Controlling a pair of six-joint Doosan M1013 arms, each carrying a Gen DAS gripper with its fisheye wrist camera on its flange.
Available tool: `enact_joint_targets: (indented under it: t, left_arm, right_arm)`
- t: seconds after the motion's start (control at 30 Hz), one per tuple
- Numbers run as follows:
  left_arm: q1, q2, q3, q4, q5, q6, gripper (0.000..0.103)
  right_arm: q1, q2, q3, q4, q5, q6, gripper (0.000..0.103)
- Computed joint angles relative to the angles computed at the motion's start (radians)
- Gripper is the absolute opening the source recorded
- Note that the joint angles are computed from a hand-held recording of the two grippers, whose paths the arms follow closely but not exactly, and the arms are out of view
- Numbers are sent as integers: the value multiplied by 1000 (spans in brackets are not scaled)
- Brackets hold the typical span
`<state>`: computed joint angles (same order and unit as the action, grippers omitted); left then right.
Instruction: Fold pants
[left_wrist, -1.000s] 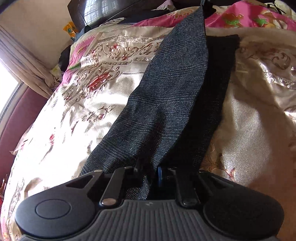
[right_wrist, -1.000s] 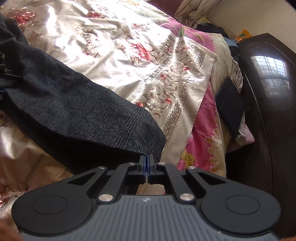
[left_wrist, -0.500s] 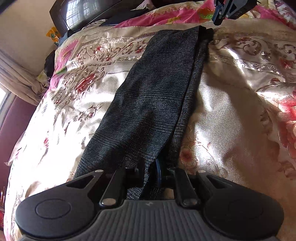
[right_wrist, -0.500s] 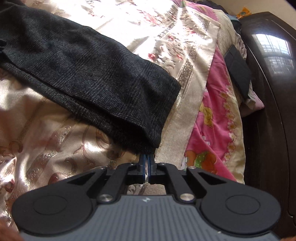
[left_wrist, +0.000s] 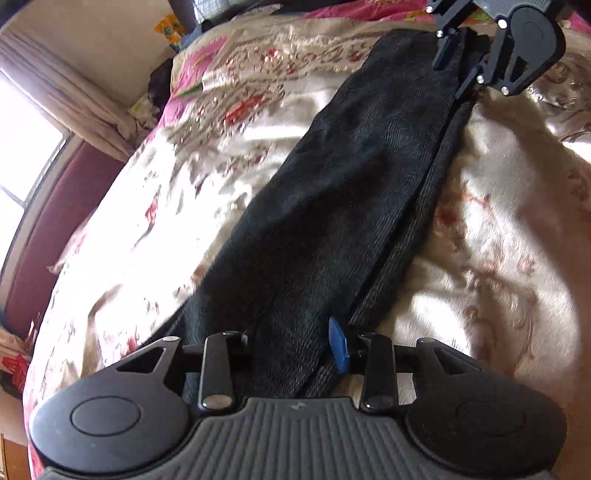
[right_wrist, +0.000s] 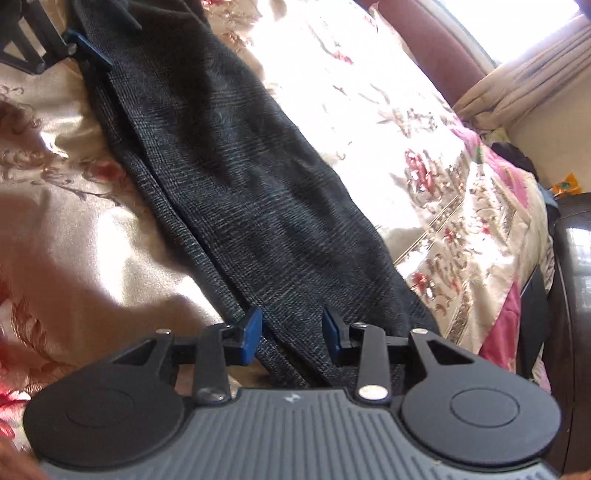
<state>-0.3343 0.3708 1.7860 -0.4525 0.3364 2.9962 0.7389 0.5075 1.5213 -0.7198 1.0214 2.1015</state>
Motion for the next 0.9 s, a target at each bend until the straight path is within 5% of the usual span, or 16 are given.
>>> enact_joint_targets:
  t: [0.07, 0.23, 0.4, 0.57, 0.67, 0.8, 0.9]
  left_arm:
    - [21, 15, -30, 83, 96, -121, 52]
    - [86, -2, -51, -29, 185, -35, 53]
    - [142, 17, -112, -186, 114, 75, 59]
    - [172, 75, -143, -186, -31, 159, 60]
    - [193, 90, -123, 7, -25, 28, 60]
    - [224, 69, -54, -225, -76, 278, 60]
    - [229, 73, -54, -242, -71, 240, 60]
  right_arm:
    - [-13, 17, -24, 86, 32, -63, 35]
    - [-51, 19, -104, 266, 131, -184, 31]
    - [-81, 33, -210, 349, -54, -134, 35]
    - [-137, 203, -445, 627, -240, -275, 36]
    - [-153, 315, -601, 817, -219, -410, 36]
    - [-151, 446, -795, 874, -126, -481, 35]
    - [-154, 498, -884, 944, -72, -540, 35]
